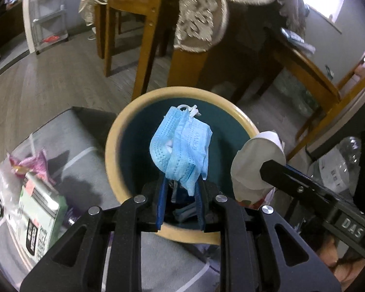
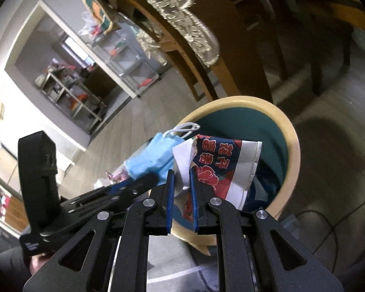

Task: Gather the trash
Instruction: 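Open the left tool to drop the blue masks into the bin while the right tool drops the wrapper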

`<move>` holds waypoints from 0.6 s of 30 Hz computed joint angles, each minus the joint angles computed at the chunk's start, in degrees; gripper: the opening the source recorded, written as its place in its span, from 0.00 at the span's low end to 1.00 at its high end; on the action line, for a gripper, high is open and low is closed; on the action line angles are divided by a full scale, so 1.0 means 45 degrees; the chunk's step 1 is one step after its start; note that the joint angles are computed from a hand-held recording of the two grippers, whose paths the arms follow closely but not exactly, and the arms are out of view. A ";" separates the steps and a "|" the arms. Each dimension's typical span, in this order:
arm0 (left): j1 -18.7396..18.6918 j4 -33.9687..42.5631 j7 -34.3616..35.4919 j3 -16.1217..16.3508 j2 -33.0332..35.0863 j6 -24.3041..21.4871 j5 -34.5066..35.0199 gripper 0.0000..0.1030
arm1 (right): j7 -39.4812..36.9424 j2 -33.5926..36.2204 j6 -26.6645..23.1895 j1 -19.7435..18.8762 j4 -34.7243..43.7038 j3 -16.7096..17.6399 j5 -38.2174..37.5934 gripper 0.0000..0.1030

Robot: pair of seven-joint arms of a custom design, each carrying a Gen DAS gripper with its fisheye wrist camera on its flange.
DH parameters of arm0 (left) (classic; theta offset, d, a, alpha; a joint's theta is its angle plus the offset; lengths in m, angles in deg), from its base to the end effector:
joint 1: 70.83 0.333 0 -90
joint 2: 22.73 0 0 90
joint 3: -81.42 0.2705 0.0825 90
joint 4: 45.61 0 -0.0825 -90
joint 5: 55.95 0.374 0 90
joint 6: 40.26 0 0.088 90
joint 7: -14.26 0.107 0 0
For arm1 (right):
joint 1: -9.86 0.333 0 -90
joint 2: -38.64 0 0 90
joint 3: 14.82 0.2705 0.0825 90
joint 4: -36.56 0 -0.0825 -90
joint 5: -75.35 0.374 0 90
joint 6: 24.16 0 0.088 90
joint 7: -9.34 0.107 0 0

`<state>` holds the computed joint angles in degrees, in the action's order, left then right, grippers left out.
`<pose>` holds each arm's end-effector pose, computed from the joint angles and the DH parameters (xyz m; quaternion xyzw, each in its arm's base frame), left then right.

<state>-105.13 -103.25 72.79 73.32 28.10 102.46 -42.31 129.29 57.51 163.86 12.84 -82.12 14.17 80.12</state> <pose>0.6003 -0.4909 0.3644 -0.5851 0.7529 -0.2865 0.0935 0.5371 0.3026 0.3638 -0.5821 0.6794 -0.0307 0.4458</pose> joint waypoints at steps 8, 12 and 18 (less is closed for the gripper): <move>0.0067 0.0146 0.0210 -0.0022 0.0115 -0.0320 -0.0196 0.34 | 0.0252 -0.0058 -0.0119 0.0729 0.0001 -0.0807 0.0214 0.13; 0.0399 -0.1187 0.0061 -0.0201 -0.0620 0.0352 -0.0384 0.39 | 0.0152 0.0010 -0.0209 0.0970 0.0143 -0.1013 0.0288 0.13; 0.0602 -0.2422 -0.0083 -0.0223 -0.1345 0.1007 -0.0373 0.46 | 0.0013 0.0061 -0.0332 0.1240 0.0260 -0.1303 0.0517 0.13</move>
